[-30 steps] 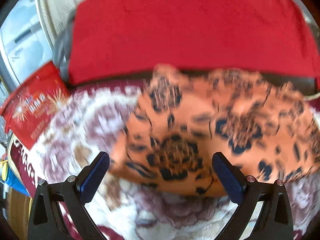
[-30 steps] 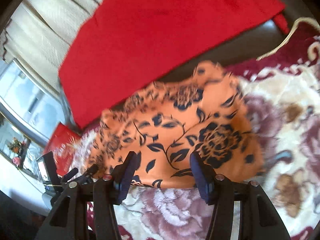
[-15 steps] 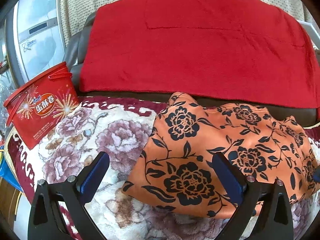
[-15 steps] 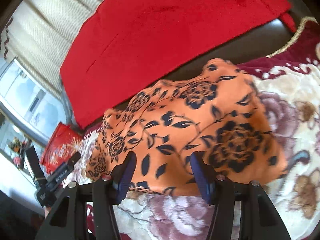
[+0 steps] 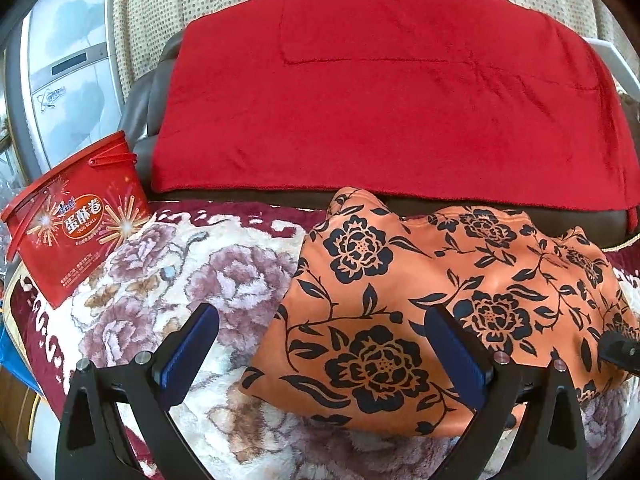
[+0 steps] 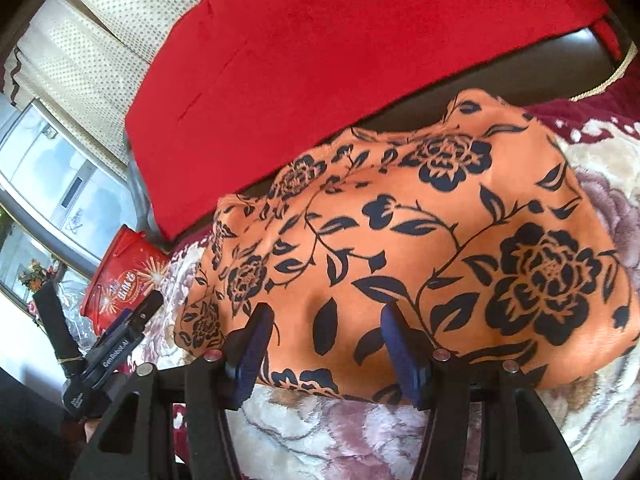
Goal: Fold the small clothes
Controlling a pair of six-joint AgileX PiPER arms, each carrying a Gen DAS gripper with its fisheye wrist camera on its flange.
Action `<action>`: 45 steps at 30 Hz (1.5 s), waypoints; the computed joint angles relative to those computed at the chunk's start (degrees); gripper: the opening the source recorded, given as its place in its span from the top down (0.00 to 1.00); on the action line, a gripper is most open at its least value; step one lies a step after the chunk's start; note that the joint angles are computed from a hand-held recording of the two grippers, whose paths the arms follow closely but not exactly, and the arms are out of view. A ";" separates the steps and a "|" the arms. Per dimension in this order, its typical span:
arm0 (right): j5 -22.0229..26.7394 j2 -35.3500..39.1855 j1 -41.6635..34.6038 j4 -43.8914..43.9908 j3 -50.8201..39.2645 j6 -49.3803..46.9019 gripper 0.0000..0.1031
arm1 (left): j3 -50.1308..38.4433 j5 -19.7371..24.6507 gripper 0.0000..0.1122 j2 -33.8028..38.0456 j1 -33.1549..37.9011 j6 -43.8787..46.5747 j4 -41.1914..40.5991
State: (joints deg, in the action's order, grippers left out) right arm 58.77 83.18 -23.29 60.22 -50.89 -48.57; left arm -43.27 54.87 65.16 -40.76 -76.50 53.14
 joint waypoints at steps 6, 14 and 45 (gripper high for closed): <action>-1.39 2.21 2.36 -1.90 -1.74 2.62 0.40 | -0.28 -8.51 0.09 6.39 8.80 11.05 -9.06; -7.74 8.16 7.04 0.10 -10.87 4.67 0.50 | -1.64 -12.80 0.09 10.74 18.13 17.42 -14.83; 8.05 54.45 41.06 -36.23 -85.84 54.09 0.50 | 0.31 -15.64 0.08 11.97 29.62 30.86 -21.95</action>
State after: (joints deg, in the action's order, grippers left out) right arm 66.82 137.62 17.77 24.00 -136.73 5.52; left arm -42.96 39.23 77.13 -11.14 -45.64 31.19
